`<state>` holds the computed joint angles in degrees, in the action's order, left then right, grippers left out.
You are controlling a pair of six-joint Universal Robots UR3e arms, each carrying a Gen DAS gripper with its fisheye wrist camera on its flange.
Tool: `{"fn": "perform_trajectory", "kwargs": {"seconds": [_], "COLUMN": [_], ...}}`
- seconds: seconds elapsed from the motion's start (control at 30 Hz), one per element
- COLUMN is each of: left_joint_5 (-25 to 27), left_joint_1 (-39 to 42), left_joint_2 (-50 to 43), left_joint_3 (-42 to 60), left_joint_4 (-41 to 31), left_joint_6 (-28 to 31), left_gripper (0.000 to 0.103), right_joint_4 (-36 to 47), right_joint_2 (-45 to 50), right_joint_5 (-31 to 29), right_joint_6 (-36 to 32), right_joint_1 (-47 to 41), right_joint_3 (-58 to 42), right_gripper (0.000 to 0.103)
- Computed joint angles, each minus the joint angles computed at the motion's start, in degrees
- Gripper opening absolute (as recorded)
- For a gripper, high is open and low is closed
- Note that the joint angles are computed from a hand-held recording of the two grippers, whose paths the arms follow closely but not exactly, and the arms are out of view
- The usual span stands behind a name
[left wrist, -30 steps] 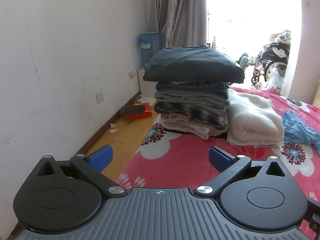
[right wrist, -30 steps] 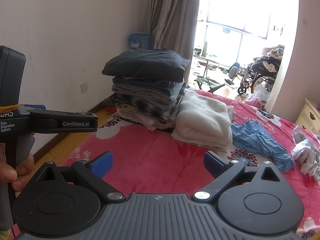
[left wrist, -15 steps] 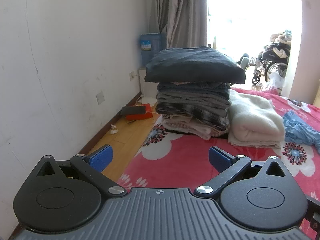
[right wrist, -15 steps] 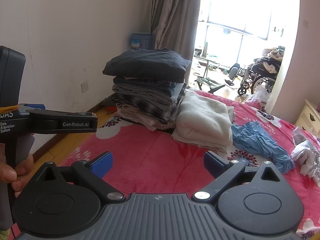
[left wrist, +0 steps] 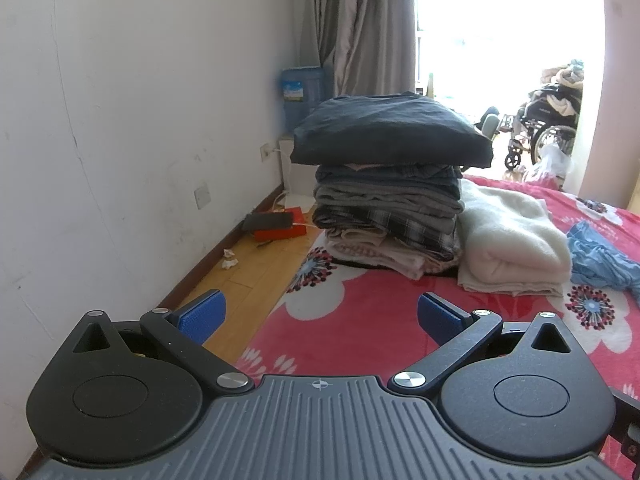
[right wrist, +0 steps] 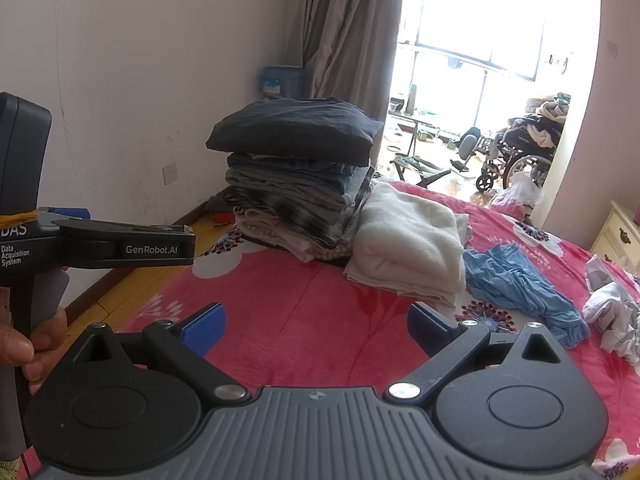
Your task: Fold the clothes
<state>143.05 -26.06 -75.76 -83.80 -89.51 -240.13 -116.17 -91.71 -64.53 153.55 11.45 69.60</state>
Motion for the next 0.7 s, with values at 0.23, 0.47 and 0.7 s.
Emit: {"fn": "perform_trajectory", "kwargs": {"seconds": [0.23, 0.47, 0.7], "left_joint_5": [-0.31, -0.21, 0.04], "left_joint_1": [0.27, 0.17, 0.0], "left_joint_2": [0.03, 0.13, 0.11], "left_joint_3": [0.1, 0.26, 0.28], "left_joint_4": [-0.26, -0.84, -0.94], "left_joint_6": [-0.07, -0.39, -0.56], "left_gripper": [0.103, 0.103, 0.103], "right_joint_4": [0.05, 0.18, 0.1], "right_joint_2": [0.1, 0.32, 0.32], "right_joint_5": [0.12, 0.02, -0.3], "right_joint_6": [-0.05, -0.03, 0.13], "right_joint_1": [-0.03, 0.26, 0.61], "right_joint_3": [-0.09, -0.32, -0.37], "right_gripper": [0.099, 0.099, 0.099]}}
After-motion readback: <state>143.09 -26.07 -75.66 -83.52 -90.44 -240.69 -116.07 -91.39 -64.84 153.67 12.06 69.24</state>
